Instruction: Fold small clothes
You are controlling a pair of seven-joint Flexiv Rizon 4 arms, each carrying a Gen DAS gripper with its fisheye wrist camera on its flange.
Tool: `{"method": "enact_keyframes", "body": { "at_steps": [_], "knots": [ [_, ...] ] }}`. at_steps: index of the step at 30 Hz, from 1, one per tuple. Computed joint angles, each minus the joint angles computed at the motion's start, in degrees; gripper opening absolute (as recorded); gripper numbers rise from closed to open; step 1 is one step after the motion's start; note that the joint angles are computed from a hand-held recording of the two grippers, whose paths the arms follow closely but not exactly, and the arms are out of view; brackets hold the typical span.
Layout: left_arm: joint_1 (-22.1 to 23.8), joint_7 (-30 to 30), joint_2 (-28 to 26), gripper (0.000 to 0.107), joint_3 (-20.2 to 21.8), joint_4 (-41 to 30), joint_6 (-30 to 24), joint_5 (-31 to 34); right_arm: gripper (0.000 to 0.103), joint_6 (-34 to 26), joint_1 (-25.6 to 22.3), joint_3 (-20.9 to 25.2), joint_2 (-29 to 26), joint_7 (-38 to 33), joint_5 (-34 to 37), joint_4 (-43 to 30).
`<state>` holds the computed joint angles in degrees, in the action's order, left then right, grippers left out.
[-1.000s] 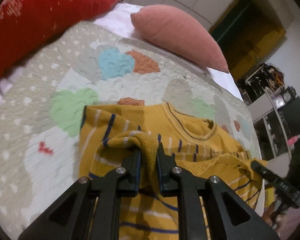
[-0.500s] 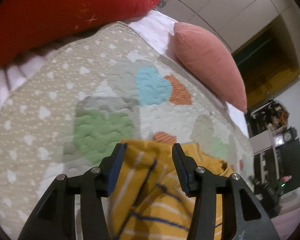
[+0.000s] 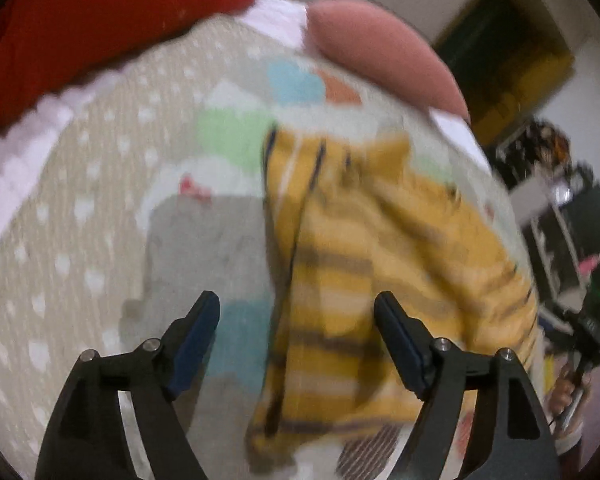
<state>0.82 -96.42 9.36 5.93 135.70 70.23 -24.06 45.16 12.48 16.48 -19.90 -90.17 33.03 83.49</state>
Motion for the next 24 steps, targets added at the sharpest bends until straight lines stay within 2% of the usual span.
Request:
{"method": "enact_keyframes", "body": {
  "at_steps": [2,3,4,5,6,7,8,9,11,12,14,16,19,21,24],
  "knots": [
    [1.1,-2.7,0.3,0.078,-0.9,0.1,-1.4,5.5,0.072,0.8,-0.1,0.7,1.6,-2.0,0.6,3.5],
    [3.5,-6.0,0.5,0.066,-2.3,-1.8,-4.7,13.0,0.07,1.0,0.2,1.0,2.0,-3.0,0.6,4.7],
    [5.6,-9.6,0.6,0.05,-3.6,-4.2,-8.8,19.6,0.05,0.8,0.5,1.2,2.1,-4.0,0.7,5.2],
    [6.0,-12.1,0.8,0.047,-3.8,-5.6,-11.1,22.5,0.028,0.6,0.8,1.3,2.2,-4.9,0.6,5.5],
    [6.1,-13.7,1.0,0.043,-3.3,-6.1,-12.1,22.7,0.028,2.1,1.9,0.4,2.3,-3.6,-1.3,6.5],
    [6.8,-16.6,1.7,0.041,-3.1,-6.9,-13.4,24.5,0.028,4.0,3.8,-1.4,2.0,1.4,-6.1,8.0],
    [7.6,-19.6,2.5,0.04,-3.3,-7.7,-14.5,27.4,0.028,4.3,4.1,-2.0,1.7,3.4,-7.2,8.2],
    [8.3,-22.0,3.3,0.04,-3.5,-8.3,-15.4,30.2,0.028,3.9,2.8,-1.5,1.4,3.8,-5.1,7.7],
    [7.7,-22.2,5.4,0.04,-2.6,-7.2,-14.9,30.7,0.041,4.4,2.6,-1.3,2.3,4.5,-5.9,8.5],
    [7.3,-22.1,6.5,0.04,-2.2,-6.4,-14.4,30.5,0.041,5.6,2.9,-1.4,3.5,4.7,-7.4,9.7],
    [6.1,-20.8,8.6,0.044,-1.7,-4.1,-12.6,29.3,0.041,12.0,4.6,-2.3,6.7,7.7,-11.8,13.7],
    [5.6,-21.4,10.2,0.054,-2.6,-1.8,-10.4,29.6,0.041,16.0,4.9,-1.7,8.4,7.9,-12.4,14.8],
    [4.7,-22.6,10.3,0.058,-4.2,0.1,-6.9,29.4,0.041,15.4,5.4,0.3,7.7,3.6,-11.1,11.4],
    [4.1,-23.8,10.1,0.058,-5.5,1.0,-5.5,29.6,0.041,11.4,6.2,1.5,4.8,0.2,-10.1,6.6],
    [5.7,-27.3,10.4,0.059,-8.7,0.8,-5.5,34.2,0.041,7.4,9.2,1.0,0.0,2.3,-13.3,1.9]
  ]
}}
